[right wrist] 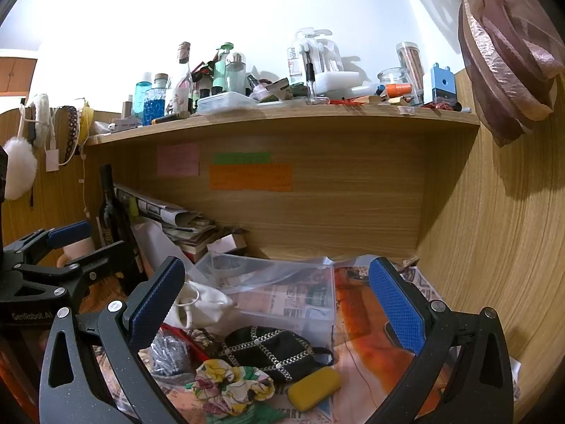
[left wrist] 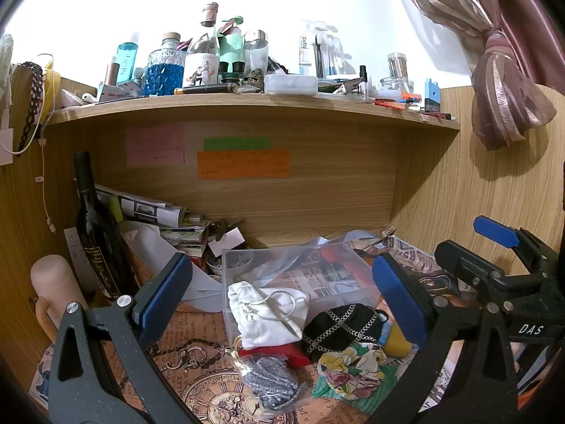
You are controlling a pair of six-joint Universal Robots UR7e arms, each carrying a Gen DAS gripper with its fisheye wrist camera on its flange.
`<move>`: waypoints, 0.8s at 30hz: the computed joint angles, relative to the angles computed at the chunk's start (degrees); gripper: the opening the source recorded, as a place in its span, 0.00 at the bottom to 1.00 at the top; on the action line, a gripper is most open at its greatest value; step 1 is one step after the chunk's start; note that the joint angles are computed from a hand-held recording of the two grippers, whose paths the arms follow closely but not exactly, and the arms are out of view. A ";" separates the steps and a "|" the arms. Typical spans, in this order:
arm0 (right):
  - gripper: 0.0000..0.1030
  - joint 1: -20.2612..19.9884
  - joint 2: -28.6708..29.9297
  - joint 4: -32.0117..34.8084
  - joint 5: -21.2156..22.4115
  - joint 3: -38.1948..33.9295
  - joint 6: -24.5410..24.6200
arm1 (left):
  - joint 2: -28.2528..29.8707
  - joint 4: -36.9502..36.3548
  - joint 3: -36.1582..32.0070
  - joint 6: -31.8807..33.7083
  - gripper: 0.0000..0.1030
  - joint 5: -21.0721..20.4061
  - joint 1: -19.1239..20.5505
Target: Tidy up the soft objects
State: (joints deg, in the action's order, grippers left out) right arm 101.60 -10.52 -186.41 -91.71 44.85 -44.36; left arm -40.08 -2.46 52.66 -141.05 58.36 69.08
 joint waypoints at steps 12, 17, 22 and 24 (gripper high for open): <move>1.00 -0.13 -0.43 -0.40 0.40 0.68 0.26 | -0.18 -0.61 0.44 0.41 1.00 -0.15 -0.19; 1.00 -0.06 -0.57 -0.82 0.50 0.99 0.16 | -0.23 -0.80 0.57 0.49 1.00 -0.14 -0.20; 1.00 -0.01 -0.79 -0.97 0.59 1.39 0.13 | -0.36 -1.19 0.66 0.92 1.00 -0.12 -0.29; 1.00 0.07 -0.75 -1.01 0.47 1.34 0.08 | -0.34 -0.99 0.46 0.89 1.00 0.03 -0.27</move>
